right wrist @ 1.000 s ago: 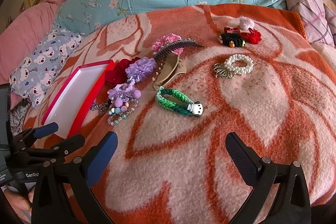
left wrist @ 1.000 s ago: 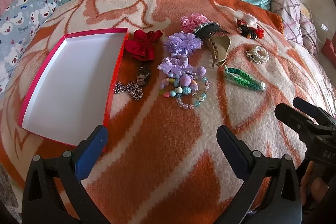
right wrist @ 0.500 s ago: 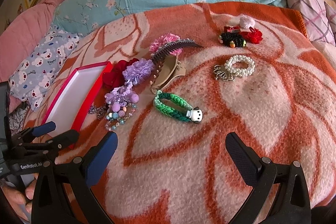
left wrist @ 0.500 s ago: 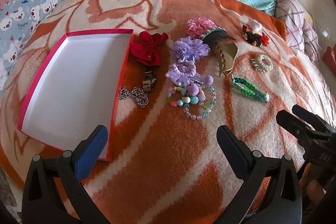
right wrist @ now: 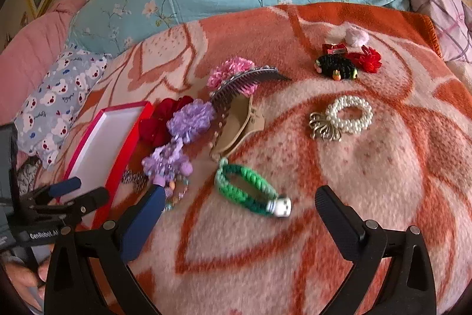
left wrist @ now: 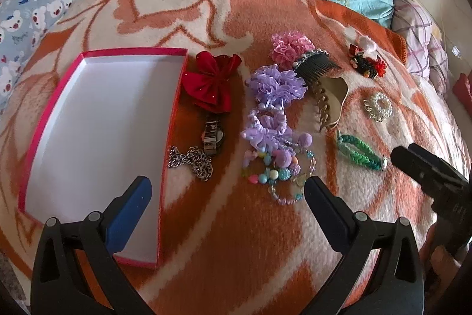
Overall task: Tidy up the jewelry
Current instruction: 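Grasp the beige claw clip with the right gripper while the left gripper grasps the lavender scrunchie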
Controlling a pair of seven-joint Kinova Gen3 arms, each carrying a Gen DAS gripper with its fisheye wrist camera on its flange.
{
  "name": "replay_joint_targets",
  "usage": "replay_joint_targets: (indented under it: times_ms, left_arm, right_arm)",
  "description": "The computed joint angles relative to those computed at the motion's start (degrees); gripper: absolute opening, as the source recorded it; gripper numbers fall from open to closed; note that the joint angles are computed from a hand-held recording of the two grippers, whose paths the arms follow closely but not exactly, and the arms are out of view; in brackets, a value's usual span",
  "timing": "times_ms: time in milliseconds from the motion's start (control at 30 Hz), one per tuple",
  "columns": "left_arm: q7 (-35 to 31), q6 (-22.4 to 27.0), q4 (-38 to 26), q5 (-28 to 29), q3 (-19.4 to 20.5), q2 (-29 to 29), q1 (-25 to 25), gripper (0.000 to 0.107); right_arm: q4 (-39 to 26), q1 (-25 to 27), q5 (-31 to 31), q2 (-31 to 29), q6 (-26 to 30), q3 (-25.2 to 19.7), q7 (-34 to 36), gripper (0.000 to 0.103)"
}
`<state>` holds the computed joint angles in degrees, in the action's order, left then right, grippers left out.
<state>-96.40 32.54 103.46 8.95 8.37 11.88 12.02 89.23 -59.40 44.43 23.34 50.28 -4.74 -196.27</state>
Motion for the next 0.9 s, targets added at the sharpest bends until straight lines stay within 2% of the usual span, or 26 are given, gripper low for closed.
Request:
replay_joint_targets:
  times_ms: [67,200,267,433,567,633,733,833,900]
  left_arm:
    - [-1.46,1.02,-1.43,1.68,0.60,1.40,-0.99,0.103]
    - [-4.52,2.80,-4.20,5.14,1.73,4.06,-2.68,0.103]
    - [-5.75,4.04,-6.02,6.56,2.16,5.82,-3.17,0.100]
    - [-7.56,8.18,-11.67,9.39,2.94,11.05,-3.93,0.090]
    - [-8.09,10.79,-15.57,10.75,3.24,14.62,-4.18,0.087]
    - [-8.32,12.04,-17.25,10.99,3.42,16.14,-4.11,0.073]
    - [-10.56,14.78,-19.35,12.67,5.07,18.46,-5.45,0.039]
    - [-12.32,13.17,-18.05,13.57,4.79,17.55,-5.14,0.036]
    - [-13.73,12.77,-17.29,15.01,5.25,16.78,-6.04,0.018]
  right_arm:
    - [0.46,0.93,-0.04,-0.15,-1.30,0.21,0.07,0.099]
    - [1.42,3.20,-0.38,-0.15,-5.16,0.84,0.12,0.088]
    - [1.98,4.30,-0.52,0.09,-8.06,1.46,-0.19,0.080]
    - [0.41,7.31,-3.61,2.52,-12.95,2.81,3.55,0.048]
    - [-1.60,8.49,-6.58,4.61,-14.37,4.42,7.32,0.038]
    - [-2.28,9.53,-8.79,5.61,-15.42,4.75,9.43,0.021]
    - [-2.63,9.18,-10.71,6.59,-16.22,6.44,11.16,0.005]
    - [-0.77,7.78,-10.38,6.12,-19.09,8.77,9.92,0.004]
    - [0.33,6.49,-9.64,5.69,-20.44,10.43,8.31,0.004]
